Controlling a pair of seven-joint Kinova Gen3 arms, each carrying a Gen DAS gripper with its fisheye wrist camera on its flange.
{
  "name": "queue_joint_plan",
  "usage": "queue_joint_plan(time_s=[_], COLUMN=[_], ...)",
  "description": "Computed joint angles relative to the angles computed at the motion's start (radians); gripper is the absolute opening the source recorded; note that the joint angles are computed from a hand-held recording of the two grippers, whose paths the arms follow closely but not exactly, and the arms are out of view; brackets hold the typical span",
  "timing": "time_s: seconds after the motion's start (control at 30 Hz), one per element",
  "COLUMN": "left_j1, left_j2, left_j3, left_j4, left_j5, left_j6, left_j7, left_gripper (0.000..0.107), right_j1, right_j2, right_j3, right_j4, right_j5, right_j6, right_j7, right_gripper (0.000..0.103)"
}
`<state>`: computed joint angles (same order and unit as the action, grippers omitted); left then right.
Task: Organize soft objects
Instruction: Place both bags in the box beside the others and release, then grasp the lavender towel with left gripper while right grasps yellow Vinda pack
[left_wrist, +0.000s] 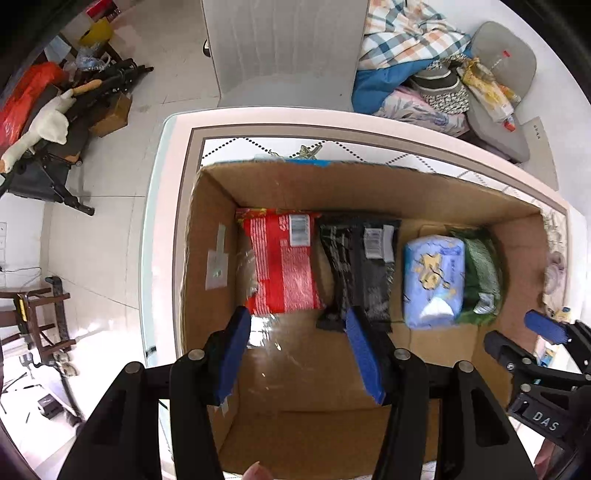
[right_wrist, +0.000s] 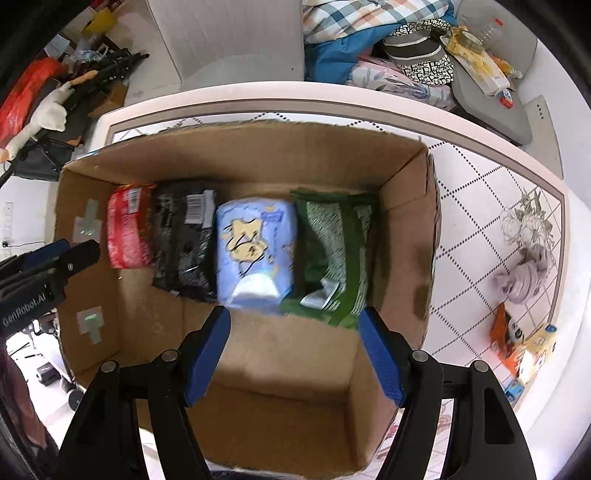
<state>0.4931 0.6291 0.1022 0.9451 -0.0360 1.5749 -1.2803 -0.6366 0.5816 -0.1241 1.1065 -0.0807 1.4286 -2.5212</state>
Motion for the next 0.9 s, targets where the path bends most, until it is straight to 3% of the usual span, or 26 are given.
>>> queue_joint_plan(time_s=[0.07,0.1,0.13,0.2,0.3,0.53,0.9], left_j1=[0.007,0.014,0.022,0.025,0.03,0.05,0.083], left_j2=[-0.035,-0.054,-0.084,-0.12,-0.176,-0.32,-0.488], left_j3=[-0.004,-0.007,-0.013,-0.009,0.002,0.034,0.104], left_j4=[0.038,0.062,0.096,0.136,0.189,0.309,0.347], left_j5=[-0.011,-0.022,-0.038,-0.048,-0.062,-0.096,-0.154], left_j6=[-0.024,-0.044,-0.074,-0.104,-0.134,-0.187,-0.155], left_j7=[0.006,0.013,0.026,0.043,0.06,0.124,0.22], left_gripper=[0.062,0.084,0.098,0.099,0.1,0.101,0.101], right_j1=[-0.014,-0.02,-0.024,-0.05,-0.084,-0.167,-0.313], right_j2=[-0.016,-0.027,-0.033,-0.058,-0.089,-0.172,-0.287], right_j3=[0.001,0.0,-0.001,0.002,0.001,-0.01,-0.064], right_j4=[0.009,0.019,0.023,0.039,0.053,0.066,0.018], right_j5=[0.004,0.006,0.01,0.032,0.068,0.156,0.309], right_j6=[-0.007,-0.013,-0.016,-0.023,-0.028,-0.005,0.098], right_j7=[-0.02,-0.027,-0.034,-0.063,-0.102,-0.211,-0.391], right_gripper=[0.074,0.076,0.078,0.091,0.1,0.1,0.1])
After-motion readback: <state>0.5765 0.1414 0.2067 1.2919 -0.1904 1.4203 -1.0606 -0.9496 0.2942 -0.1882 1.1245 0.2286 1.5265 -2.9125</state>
